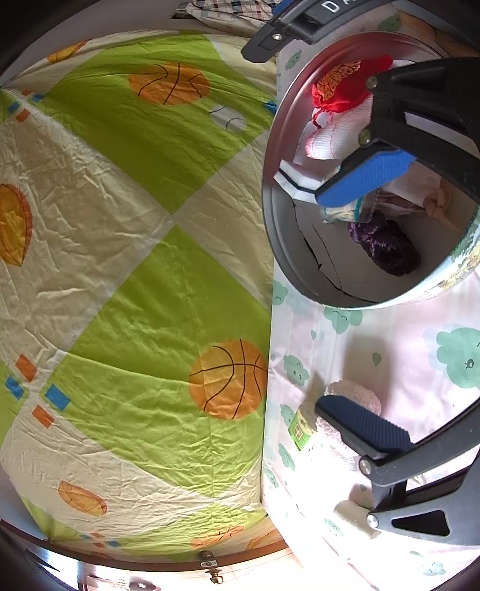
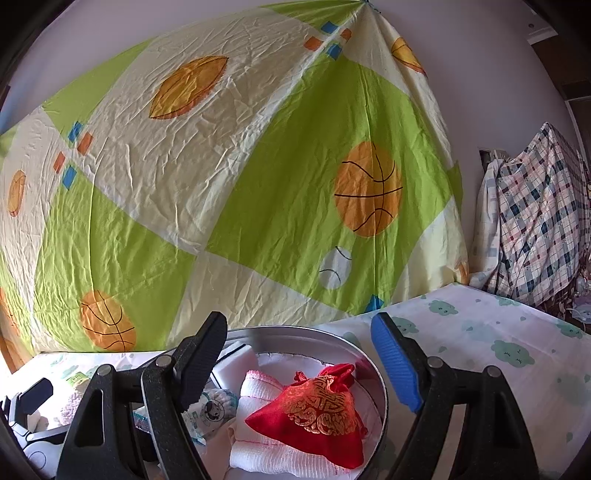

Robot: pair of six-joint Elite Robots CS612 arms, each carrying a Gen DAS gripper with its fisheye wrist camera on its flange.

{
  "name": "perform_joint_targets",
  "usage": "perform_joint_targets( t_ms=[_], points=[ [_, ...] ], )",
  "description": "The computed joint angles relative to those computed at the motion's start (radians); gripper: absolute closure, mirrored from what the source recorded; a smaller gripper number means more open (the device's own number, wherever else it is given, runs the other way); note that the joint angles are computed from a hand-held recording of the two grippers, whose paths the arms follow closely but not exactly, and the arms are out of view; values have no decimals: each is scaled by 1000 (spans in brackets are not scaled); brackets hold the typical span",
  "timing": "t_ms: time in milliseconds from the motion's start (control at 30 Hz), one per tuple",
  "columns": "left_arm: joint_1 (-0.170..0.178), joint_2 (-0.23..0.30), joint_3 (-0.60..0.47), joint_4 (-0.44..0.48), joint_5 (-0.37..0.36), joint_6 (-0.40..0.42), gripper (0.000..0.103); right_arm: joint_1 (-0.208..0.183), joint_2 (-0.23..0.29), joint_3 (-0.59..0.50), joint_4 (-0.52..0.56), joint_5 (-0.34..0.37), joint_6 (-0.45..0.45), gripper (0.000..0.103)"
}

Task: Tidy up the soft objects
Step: 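Withdraw both grippers from the tin box toward the pink sock and gauze roll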

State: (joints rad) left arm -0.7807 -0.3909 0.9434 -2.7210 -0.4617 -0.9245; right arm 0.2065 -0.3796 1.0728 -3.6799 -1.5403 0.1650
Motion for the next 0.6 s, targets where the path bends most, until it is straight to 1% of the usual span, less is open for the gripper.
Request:
perform_joint_targets(
  t_ms=[100, 200, 367, 433, 533, 600],
  points=[
    [-3, 0, 8, -38, 5, 21, 0, -1, -4, 11, -9, -5, 15, 21],
    [-4, 0, 10, -51, 3, 33, 0, -2, -11, 25, -11, 2, 21, 21],
    [-8, 3, 7, -62, 5, 54, 0, -1, -21, 52, -34, -8, 31, 21],
    [-10, 5, 8, -86, 5, 78, 0, -1, -27, 64, -33, -15, 40, 21],
    [-14, 10, 11, -145, 1, 134, 0, 0, -33, 79, -38, -28, 53, 21],
    [-15, 9, 15, -164, -4, 153, 0, 1, -37, 89, -46, -36, 59, 21]
  ],
)
